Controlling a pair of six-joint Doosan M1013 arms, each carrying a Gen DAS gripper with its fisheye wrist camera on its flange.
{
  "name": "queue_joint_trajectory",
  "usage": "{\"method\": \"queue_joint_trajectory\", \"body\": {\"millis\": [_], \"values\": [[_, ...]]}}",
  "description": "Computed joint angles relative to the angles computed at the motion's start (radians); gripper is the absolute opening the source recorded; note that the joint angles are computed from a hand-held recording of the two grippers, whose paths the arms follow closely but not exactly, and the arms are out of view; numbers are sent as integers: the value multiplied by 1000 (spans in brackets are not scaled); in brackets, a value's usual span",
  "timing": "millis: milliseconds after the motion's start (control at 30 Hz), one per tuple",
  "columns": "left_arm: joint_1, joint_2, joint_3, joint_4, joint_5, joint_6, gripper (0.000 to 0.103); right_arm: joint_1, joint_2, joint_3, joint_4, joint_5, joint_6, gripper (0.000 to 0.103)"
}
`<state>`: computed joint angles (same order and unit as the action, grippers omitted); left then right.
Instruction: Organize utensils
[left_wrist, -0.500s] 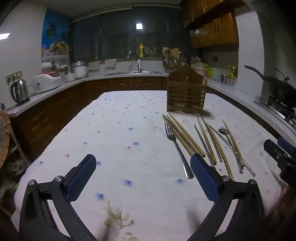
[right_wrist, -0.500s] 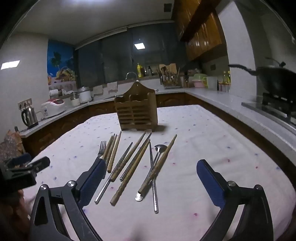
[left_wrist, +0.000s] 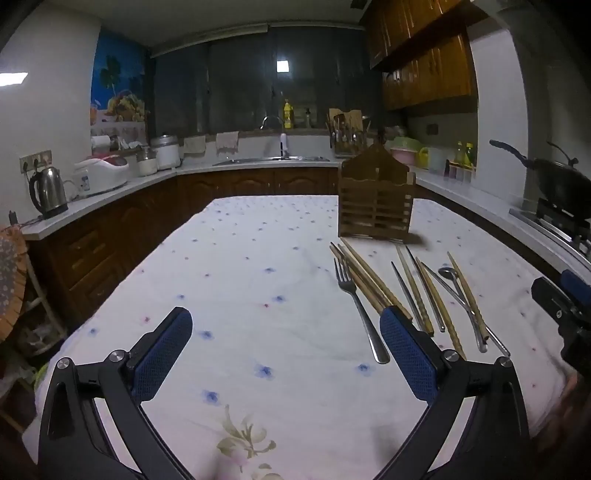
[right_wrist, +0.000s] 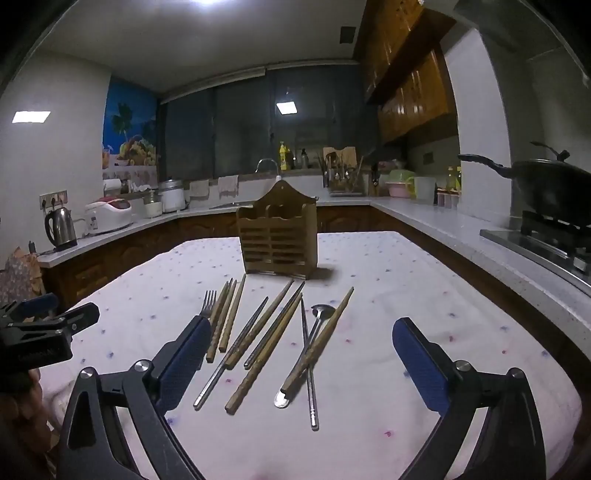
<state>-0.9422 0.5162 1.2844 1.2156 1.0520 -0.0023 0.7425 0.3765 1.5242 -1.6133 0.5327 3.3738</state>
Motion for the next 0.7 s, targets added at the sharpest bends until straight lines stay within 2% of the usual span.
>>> {"method": "queue_joint_trajectory", "body": {"millis": [700], "values": [[-12,-4,7,52,9,-2,103,-1,-11,8,-55,-23,64,101]]}}
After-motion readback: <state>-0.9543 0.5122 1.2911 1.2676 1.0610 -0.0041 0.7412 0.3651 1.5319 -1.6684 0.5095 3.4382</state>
